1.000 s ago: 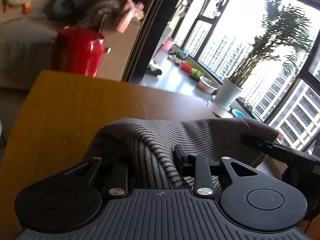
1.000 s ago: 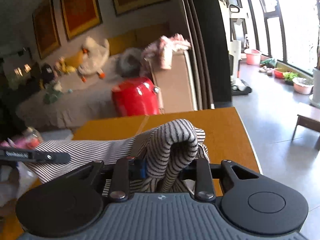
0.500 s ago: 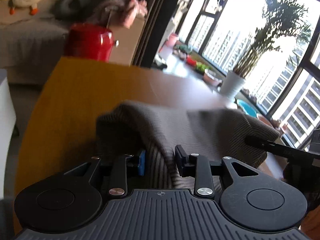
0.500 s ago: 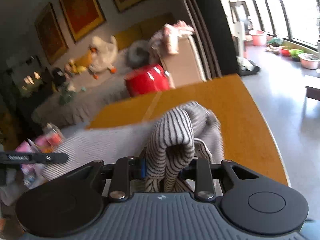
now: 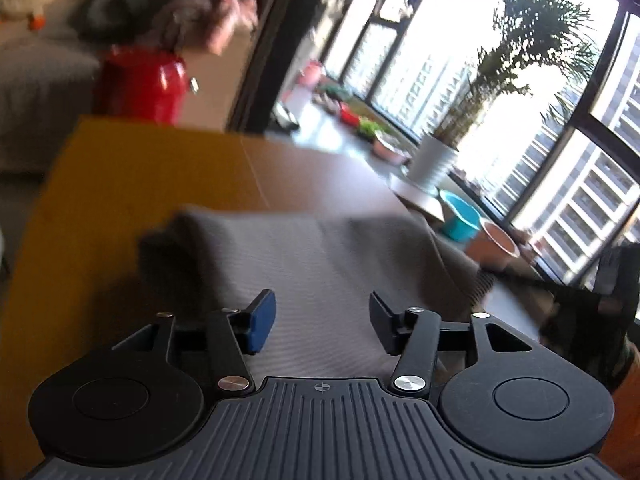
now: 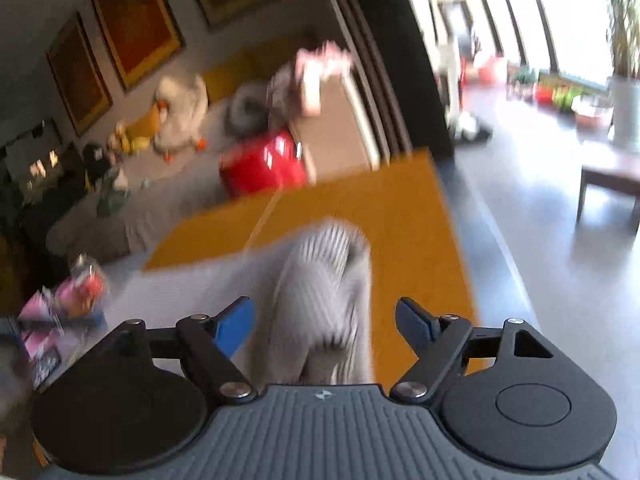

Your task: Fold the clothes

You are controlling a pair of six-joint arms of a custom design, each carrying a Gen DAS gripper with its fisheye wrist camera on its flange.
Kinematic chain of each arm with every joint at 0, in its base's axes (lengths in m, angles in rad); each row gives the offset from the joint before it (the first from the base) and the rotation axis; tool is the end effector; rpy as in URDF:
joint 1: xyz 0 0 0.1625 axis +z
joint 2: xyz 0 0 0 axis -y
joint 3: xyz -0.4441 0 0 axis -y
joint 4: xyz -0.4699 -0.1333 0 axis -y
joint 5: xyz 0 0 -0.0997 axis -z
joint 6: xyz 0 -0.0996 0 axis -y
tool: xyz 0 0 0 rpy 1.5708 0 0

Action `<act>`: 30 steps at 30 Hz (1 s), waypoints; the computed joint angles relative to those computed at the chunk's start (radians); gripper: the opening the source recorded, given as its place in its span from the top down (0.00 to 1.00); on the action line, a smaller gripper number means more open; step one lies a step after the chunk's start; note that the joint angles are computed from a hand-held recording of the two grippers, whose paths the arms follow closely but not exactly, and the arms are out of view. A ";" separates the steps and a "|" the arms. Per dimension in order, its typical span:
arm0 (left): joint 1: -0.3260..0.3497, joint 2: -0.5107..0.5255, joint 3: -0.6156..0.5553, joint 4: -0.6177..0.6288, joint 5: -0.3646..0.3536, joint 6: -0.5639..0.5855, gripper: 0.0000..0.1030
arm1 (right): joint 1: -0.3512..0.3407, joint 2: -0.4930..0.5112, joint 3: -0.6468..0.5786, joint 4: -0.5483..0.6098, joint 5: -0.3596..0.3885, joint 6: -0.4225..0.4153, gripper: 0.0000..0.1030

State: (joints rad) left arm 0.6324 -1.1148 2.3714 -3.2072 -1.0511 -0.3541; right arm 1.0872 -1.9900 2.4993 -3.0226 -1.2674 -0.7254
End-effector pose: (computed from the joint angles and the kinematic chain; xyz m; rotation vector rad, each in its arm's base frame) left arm -0.2674 -0.4225 0.0710 0.6740 2.7414 -0.8840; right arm -0.0254 -0.3990 0.3638 0.5025 -2.4961 1.2848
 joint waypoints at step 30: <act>-0.007 0.120 -0.100 0.091 0.208 -0.022 0.09 | 0.234 0.251 0.016 -0.293 -0.233 -0.247 0.00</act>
